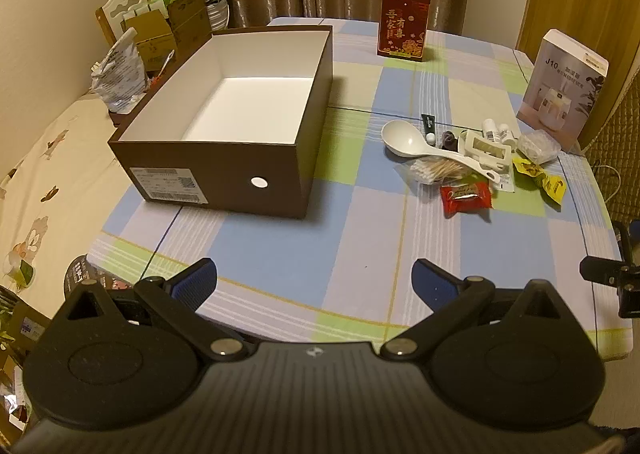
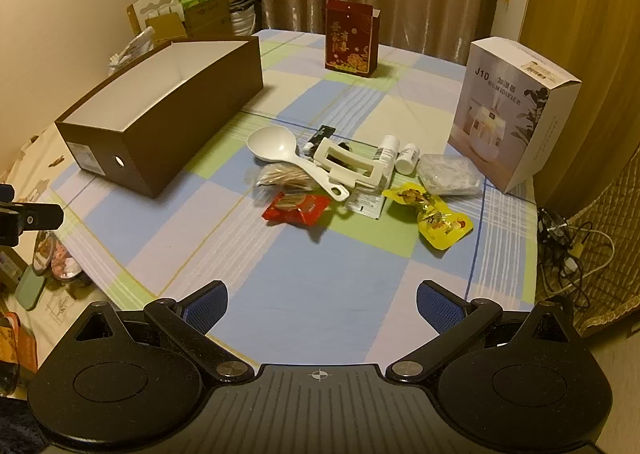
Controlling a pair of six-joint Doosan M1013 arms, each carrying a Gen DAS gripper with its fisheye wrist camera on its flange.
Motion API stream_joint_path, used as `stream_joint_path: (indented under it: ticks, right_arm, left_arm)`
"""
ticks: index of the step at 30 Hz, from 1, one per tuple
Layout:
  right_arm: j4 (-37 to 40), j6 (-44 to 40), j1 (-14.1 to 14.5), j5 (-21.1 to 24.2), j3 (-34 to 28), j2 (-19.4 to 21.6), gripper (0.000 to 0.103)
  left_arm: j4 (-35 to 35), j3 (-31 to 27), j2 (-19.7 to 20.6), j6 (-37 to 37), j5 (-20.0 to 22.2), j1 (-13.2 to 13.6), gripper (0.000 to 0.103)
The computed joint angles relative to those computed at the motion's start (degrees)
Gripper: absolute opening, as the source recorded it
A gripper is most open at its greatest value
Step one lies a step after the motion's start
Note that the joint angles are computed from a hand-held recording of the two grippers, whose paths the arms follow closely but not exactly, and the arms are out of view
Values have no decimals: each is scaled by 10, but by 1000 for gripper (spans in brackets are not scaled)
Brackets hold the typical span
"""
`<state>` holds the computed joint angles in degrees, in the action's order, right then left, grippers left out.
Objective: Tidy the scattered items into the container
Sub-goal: 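Move the right tool toward the white spoon and clip holder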
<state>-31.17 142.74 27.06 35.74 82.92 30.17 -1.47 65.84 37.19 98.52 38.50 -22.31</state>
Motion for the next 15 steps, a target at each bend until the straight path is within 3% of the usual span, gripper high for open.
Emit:
stream_joint_path:
  ticks: [15]
  right_arm:
    - [-12, 17, 16, 10, -2, -1, 103]
  left_arm:
    - [-18, 30, -19, 24, -12, 14, 102]
